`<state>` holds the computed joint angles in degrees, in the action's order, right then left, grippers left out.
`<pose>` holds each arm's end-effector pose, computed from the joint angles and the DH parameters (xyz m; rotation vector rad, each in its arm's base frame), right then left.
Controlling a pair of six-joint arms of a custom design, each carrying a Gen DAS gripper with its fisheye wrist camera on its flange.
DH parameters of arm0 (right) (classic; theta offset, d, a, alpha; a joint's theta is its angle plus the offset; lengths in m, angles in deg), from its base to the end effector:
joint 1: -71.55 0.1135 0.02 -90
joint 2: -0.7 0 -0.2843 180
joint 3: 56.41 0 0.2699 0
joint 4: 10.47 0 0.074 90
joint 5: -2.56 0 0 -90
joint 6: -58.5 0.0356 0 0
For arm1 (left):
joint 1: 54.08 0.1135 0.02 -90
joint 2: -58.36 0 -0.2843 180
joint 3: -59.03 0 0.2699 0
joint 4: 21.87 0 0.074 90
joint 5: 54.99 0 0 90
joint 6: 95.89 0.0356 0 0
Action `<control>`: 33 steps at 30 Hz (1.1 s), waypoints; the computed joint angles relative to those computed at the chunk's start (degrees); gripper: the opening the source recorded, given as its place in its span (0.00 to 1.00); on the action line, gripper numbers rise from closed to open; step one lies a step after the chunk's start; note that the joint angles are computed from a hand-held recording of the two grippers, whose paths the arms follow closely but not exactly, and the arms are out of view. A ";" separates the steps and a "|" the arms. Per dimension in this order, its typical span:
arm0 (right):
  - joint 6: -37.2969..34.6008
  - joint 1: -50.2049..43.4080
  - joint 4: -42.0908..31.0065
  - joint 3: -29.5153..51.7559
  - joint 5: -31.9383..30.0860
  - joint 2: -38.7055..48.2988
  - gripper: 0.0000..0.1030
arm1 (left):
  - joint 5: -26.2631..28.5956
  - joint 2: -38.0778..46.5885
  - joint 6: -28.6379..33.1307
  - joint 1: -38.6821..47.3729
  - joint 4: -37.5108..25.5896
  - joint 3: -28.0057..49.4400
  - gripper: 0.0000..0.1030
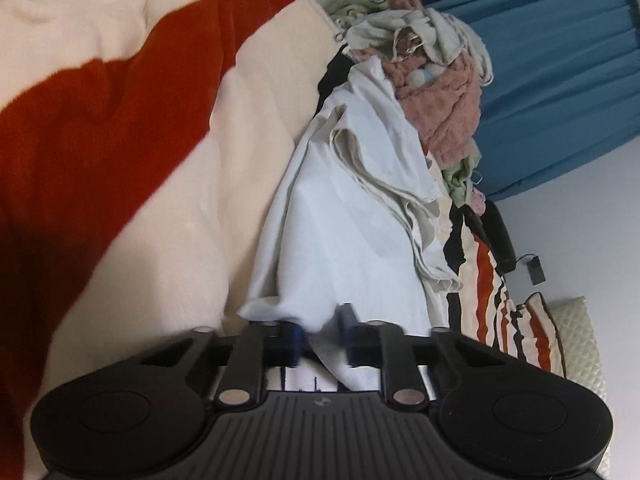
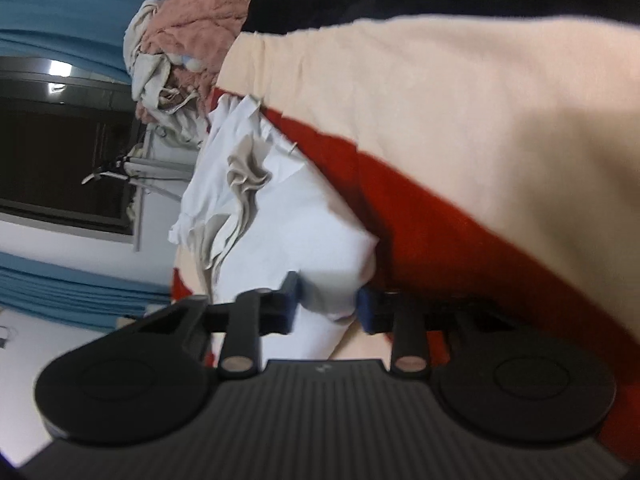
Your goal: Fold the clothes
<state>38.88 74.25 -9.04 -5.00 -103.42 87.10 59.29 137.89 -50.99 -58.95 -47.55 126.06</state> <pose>0.3126 0.0246 0.1826 1.1431 2.0177 0.9996 0.3131 -0.0414 0.2688 -0.5716 2.2675 -0.9307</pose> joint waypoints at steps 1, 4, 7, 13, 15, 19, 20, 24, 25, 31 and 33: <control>-0.23 -0.36 0.20 -0.27 0.25 -0.15 0.24 | 0.12 -0.58 -0.37 0.15 0.49 -0.40 0.09; -1.59 -0.75 0.43 0.00 0.50 -0.05 0.13 | 0.29 -2.14 -1.62 0.27 2.58 -1.45 0.05; -3.89 -0.60 1.83 -0.97 0.87 -2.06 0.09 | 0.17 -5.76 -1.58 0.41 4.95 -3.29 0.04; -6.36 -1.10 6.52 -5.71 -0.48 -11.40 0.08 | -1.03 -17.04 0.33 0.76 7.43 -6.75 0.03; -7.66 -1.54 5.49 -7.19 -1.35 -16.30 0.08 | 0.51 -20.99 0.72 1.40 6.48 -7.10 0.03; -10.28 -2.37 1.59 -10.68 -2.20 -27.95 0.08 | 0.04 -29.86 2.09 0.11 2.09 -7.86 0.03; -11.06 -2.15 -0.63 -11.70 -1.97 -31.85 0.08 | -0.55 -32.33 1.61 -0.49 0.41 -8.16 0.03; -11.25 -0.82 -12.19 -15.79 -1.39 -49.70 0.08 | -1.33 -44.47 0.79 -1.24 -8.90 -9.42 0.03; -11.25 -0.32 -16.42 -16.10 -1.18 -54.50 0.08 | -1.08 -47.57 0.47 -0.98 -11.74 -9.42 0.03; -16.67 10.84 -35.64 -13.08 11.21 -70.84 0.08 | -14.05 -60.64 0.03 -13.09 -24.12 -8.50 0.03; -17.57 12.23 -36.88 -12.37 13.77 -70.81 0.08 | -15.85 -60.20 -0.06 -15.10 -23.98 -8.04 0.03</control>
<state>21.31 86.48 -45.93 -17.37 -89.65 16.29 43.44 77.69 -51.05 -74.05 -71.53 118.02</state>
